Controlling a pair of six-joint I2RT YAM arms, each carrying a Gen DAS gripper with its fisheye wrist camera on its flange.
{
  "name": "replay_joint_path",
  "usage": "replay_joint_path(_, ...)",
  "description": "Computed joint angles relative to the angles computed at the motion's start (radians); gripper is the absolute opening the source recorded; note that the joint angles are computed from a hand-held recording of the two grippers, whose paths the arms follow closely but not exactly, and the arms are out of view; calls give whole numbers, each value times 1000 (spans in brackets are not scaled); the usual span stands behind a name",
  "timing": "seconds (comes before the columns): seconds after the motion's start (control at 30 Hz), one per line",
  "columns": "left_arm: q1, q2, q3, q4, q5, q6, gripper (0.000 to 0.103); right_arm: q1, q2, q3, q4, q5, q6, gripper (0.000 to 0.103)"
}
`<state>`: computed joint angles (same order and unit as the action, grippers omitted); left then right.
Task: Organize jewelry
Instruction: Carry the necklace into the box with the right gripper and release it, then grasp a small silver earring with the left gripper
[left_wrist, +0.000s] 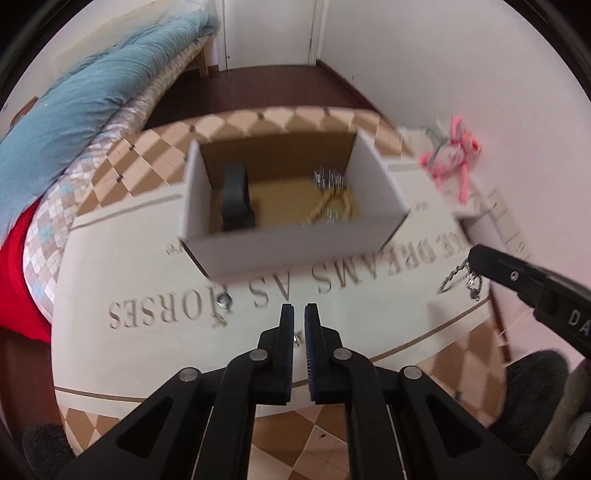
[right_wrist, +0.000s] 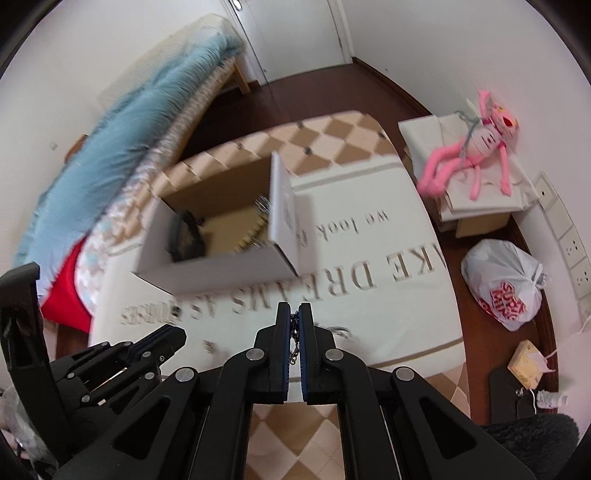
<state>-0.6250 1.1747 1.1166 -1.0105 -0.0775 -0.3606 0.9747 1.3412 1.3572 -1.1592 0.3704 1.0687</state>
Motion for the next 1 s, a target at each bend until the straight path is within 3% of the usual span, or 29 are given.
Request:
replay_joint_path(0.17,146,13,153,-66,100,77,3,-18,22,165,-33,6,-73,4)
replay_joint_path(0.43,298,197,363,-86,202,163,3,-107,168,412,-20,-50,-242,4)
replay_joint_path(0.57,316,209,362,-72,207,167,4,-150,243,472,-1,-93,-288,4)
replay_joint_path(0.7,332,136,274,-58,180,145,9,-143,250,474,9,-101,-291,4)
replay_joint_path(0.77,328,87,208,-53,134,129,25,-131,228,438,26,-110,-275,4)
replay_joint_path(0.83,314,42,141,-46,87,108,81,-110,196,383,41,-107,-250,4)
replay_joint_path(1.0,222,-46,-23,-7,2,61,84,-54,96,202,78,-100,-148,4)
